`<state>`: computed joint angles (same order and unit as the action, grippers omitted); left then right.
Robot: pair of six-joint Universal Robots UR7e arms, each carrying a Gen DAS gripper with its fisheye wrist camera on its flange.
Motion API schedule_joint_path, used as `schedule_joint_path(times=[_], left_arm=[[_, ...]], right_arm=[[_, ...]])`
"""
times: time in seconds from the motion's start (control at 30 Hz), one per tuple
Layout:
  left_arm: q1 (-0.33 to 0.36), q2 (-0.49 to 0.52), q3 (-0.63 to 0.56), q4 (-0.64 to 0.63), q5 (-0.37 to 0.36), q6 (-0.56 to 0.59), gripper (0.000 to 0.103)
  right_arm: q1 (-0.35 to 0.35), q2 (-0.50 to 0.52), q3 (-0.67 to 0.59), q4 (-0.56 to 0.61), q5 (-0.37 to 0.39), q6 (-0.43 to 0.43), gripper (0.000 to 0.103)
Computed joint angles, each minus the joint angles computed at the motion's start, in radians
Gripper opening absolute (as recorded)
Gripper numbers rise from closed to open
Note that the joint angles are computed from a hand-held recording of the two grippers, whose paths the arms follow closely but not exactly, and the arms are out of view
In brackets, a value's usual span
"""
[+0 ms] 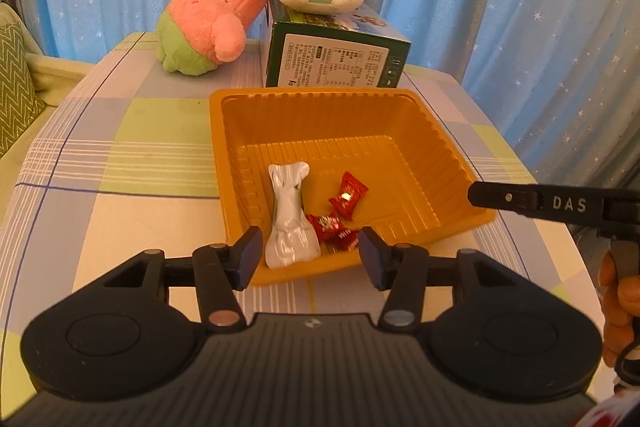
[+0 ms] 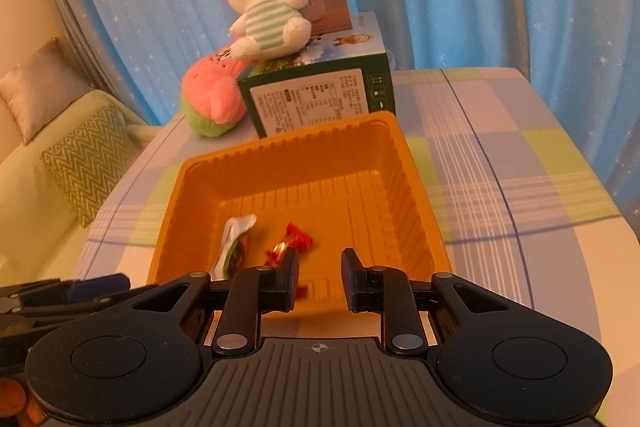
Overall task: Organize snacks
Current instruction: 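Withdraw both tools from the tray back over the remaining snacks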
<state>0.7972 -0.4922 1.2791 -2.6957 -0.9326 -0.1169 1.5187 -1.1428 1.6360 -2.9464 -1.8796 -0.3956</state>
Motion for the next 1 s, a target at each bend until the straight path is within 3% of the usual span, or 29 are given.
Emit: schedule_joint_path(times=[0.43, 0.5, 0.57, 1.0], left_arm=[[-0.105, -0.2, 0.313, -0.07, 0.039, -0.092, 0.06], [-0.122, -0.231, 0.366, -0.08, 0.047, -0.111, 0.062], [-0.141, -0.264, 0.419, -0.085, 0.056, -0.135, 0.063], [-0.213, -0.423, 0.674, -0.081, 0.067, -0.242, 0.069]], right_arm=[[0.068, -0.202, 0.325, -0.13, -0.07, 0.041, 0.025], [0.075, -0.235, 0.377, -0.153, -0.077, 0.062, 0.032], [0.08, -0.269, 0.431, -0.182, -0.075, 0.086, 0.054], [0.106, -0.45, 0.695, -0.28, -0.145, 0.154, 0.056]])
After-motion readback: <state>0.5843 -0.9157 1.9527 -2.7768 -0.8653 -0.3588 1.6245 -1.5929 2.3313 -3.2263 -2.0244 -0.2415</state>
